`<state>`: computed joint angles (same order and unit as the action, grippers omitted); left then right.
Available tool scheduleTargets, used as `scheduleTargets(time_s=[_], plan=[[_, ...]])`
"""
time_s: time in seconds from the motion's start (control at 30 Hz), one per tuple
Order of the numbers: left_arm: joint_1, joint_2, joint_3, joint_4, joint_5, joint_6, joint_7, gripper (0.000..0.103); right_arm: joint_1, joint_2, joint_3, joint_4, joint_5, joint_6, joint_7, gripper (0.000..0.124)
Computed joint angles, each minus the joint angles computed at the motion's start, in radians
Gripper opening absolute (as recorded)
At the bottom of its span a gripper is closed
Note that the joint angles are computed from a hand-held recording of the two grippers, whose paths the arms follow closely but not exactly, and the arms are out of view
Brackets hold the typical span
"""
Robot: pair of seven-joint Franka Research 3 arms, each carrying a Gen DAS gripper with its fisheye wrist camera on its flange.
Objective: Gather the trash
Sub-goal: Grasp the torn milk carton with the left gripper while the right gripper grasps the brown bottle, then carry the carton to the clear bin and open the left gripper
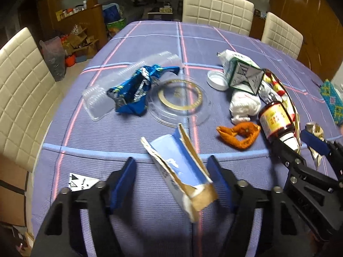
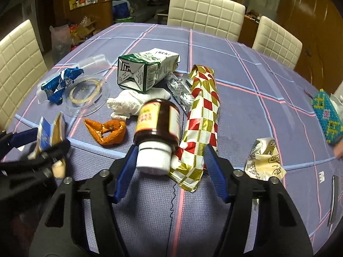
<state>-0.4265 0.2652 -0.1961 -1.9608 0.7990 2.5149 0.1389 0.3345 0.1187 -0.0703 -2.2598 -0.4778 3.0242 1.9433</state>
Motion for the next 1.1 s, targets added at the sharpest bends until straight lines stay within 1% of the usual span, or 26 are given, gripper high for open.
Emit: scheduleTargets(time_s=[0.07, 0.1, 0.17, 0.27, 0.33, 0.4, 0.47, 0.5, 0.53, 0.57, 0.6, 0.63, 0.7, 0.73, 0.77, 0.9, 1.03, 1.07, 1.1], plan=[[0.005, -0.015, 0.004, -0.02, 0.009, 0.025, -0.02, 0.04, -0.023, -0.004, 0.03, -0.008, 0.083, -0.006, -0.066, 0.062], [0.011, -0.021, 0.005, -0.031, 0.01, 0.05, -0.029, 0.039, -0.023, -0.006, 0.029, -0.011, 0.092, -0.007, -0.072, 0.062], [0.016, -0.034, 0.009, -0.052, 0.02, 0.081, -0.055, 0.034, -0.004, -0.022, -0.002, -0.023, 0.032, 0.007, -0.005, 0.064], [0.018, -0.049, 0.009, -0.069, 0.042, 0.093, -0.084, 0.032, 0.01, -0.034, -0.029, -0.025, -0.102, 0.026, 0.122, 0.065], [0.019, -0.058, 0.008, -0.078, 0.055, 0.091, -0.104, 0.032, -0.001, -0.042, -0.013, -0.031, -0.123, 0.03, 0.134, 0.065], [0.021, -0.07, 0.007, -0.089, 0.072, 0.09, -0.126, 0.032, -0.015, -0.044, 0.014, -0.032, -0.1, 0.024, 0.1, 0.065], [0.025, -0.08, 0.004, -0.1, 0.086, 0.092, -0.141, 0.032, -0.028, -0.037, 0.038, -0.026, -0.043, 0.013, 0.047, 0.065], [0.029, -0.083, 0.003, -0.105, 0.091, 0.095, -0.144, 0.032, -0.035, -0.03, 0.053, -0.021, 0.005, 0.004, 0.006, 0.065], [0.032, -0.085, 0.001, -0.108, 0.092, 0.098, -0.144, 0.032, -0.046, -0.022, 0.072, -0.018, 0.077, -0.006, -0.054, 0.062], [0.035, -0.088, -0.001, -0.113, 0.094, 0.101, -0.145, 0.032, -0.056, -0.016, 0.093, -0.014, 0.157, -0.018, -0.121, 0.048], [0.038, -0.089, -0.002, -0.115, 0.094, 0.104, -0.145, 0.032, -0.064, -0.009, 0.11, -0.009, 0.232, -0.038, -0.181, 0.041], [0.041, -0.09, -0.003, -0.119, 0.094, 0.107, -0.146, 0.032, -0.065, 0.0, 0.115, 0.002, 0.28, -0.058, -0.22, 0.034], [0.044, -0.091, -0.003, -0.122, 0.096, 0.112, -0.15, 0.032, -0.078, 0.01, 0.138, 0.01, 0.408, -0.072, -0.32, 0.032], [0.045, -0.094, -0.003, -0.126, 0.102, 0.115, -0.157, 0.032, -0.084, 0.008, 0.148, 0.006, 0.469, -0.063, -0.365, 0.032], [0.046, -0.099, -0.001, -0.132, 0.113, 0.119, -0.167, 0.032, -0.075, 0.005, 0.141, 0.0, 0.486, -0.051, -0.375, 0.031], [0.046, -0.117, -0.003, -0.147, 0.161, 0.124, -0.207, 0.032, -0.036, -0.027, 0.106, -0.039, 0.472, 0.018, -0.361, 0.031], [0.045, -0.161, -0.009, -0.177, 0.252, 0.102, -0.286, 0.032, 0.002, -0.061, 0.068, -0.071, 0.345, 0.066, -0.258, 0.031], [0.048, -0.173, -0.014, -0.185, 0.267, 0.093, -0.301, 0.032, 0.002, -0.068, 0.067, -0.075, 0.324, 0.073, -0.243, 0.031], [0.05, -0.189, -0.019, -0.196, 0.286, 0.08, -0.321, 0.032, 0.007, -0.075, 0.058, -0.08, 0.268, 0.085, -0.196, 0.031]])
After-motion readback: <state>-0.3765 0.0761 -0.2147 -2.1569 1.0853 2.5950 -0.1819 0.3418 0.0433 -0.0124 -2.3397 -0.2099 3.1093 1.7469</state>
